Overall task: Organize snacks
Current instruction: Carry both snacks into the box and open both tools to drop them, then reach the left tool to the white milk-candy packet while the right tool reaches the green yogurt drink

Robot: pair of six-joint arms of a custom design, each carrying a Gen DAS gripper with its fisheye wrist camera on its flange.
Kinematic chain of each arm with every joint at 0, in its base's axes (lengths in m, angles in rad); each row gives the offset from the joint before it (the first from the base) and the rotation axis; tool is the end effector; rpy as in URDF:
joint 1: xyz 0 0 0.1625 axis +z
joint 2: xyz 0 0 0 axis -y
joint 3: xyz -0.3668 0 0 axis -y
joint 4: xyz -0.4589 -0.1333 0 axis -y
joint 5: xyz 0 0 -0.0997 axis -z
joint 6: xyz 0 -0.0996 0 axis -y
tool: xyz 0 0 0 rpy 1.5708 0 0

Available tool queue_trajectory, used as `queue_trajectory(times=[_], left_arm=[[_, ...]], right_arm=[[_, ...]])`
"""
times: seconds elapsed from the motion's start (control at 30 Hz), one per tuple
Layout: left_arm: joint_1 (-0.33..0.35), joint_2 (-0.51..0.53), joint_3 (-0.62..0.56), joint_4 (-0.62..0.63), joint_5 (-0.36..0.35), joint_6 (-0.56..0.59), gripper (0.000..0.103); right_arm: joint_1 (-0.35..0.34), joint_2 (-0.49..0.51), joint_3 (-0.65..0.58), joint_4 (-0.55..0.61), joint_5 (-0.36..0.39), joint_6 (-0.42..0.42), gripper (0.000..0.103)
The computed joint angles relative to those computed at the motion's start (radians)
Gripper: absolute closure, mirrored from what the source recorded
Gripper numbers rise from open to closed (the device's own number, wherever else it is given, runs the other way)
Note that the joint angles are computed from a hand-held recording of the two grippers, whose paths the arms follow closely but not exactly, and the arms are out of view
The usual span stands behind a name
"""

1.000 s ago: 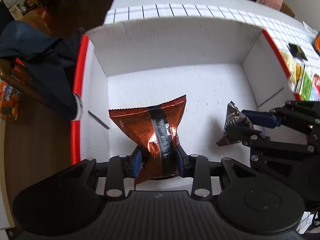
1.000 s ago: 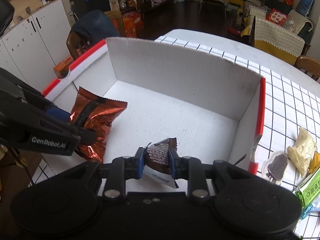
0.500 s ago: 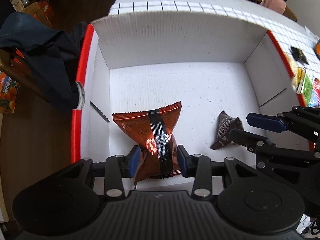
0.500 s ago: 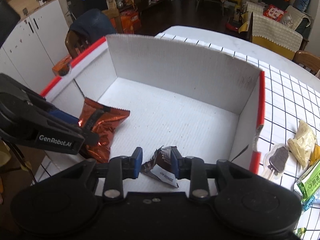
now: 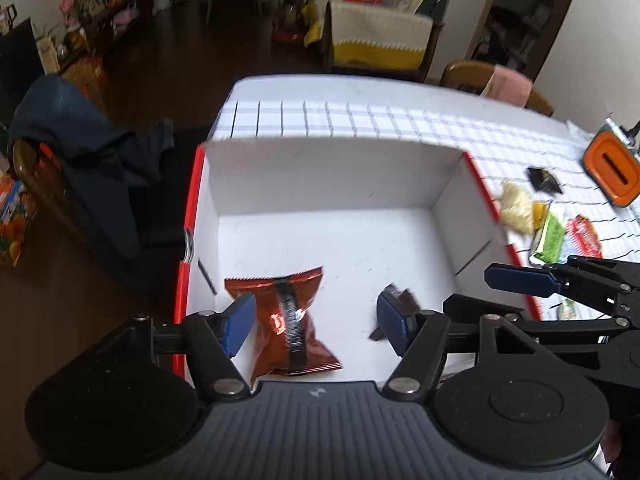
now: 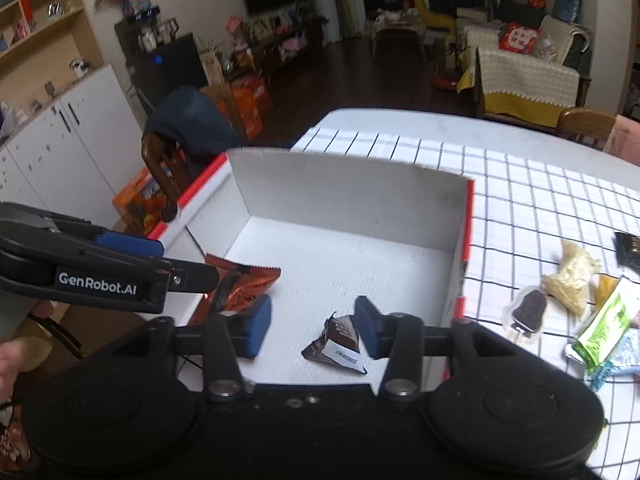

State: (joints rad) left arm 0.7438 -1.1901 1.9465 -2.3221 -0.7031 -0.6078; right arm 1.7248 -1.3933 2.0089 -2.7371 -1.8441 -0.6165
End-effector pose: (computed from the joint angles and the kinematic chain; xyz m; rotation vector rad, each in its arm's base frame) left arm -0.2773 -0.5396 0.1232 0.2639 2.3722 -0.7224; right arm 0.1933 -0.5514 0.2290 0.9108 -2.5230 0.6526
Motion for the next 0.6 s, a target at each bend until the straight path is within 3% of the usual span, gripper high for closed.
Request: queue_trajectory(times=[0.33, 0.6], left_arm=[[-0.080, 0.007, 0.041, -0.149, 0.026, 0.075, 0.021], [-0.129, 0.098, 0.019, -0.264, 0.030, 0.157, 0.020]], right_arm=[[-0.018, -0.146, 0.089, -0.046, 0.052, 0.023, 0.023], [-0.069, -0.256, 0.137, -0.061, 0.073, 0.010, 0.007]])
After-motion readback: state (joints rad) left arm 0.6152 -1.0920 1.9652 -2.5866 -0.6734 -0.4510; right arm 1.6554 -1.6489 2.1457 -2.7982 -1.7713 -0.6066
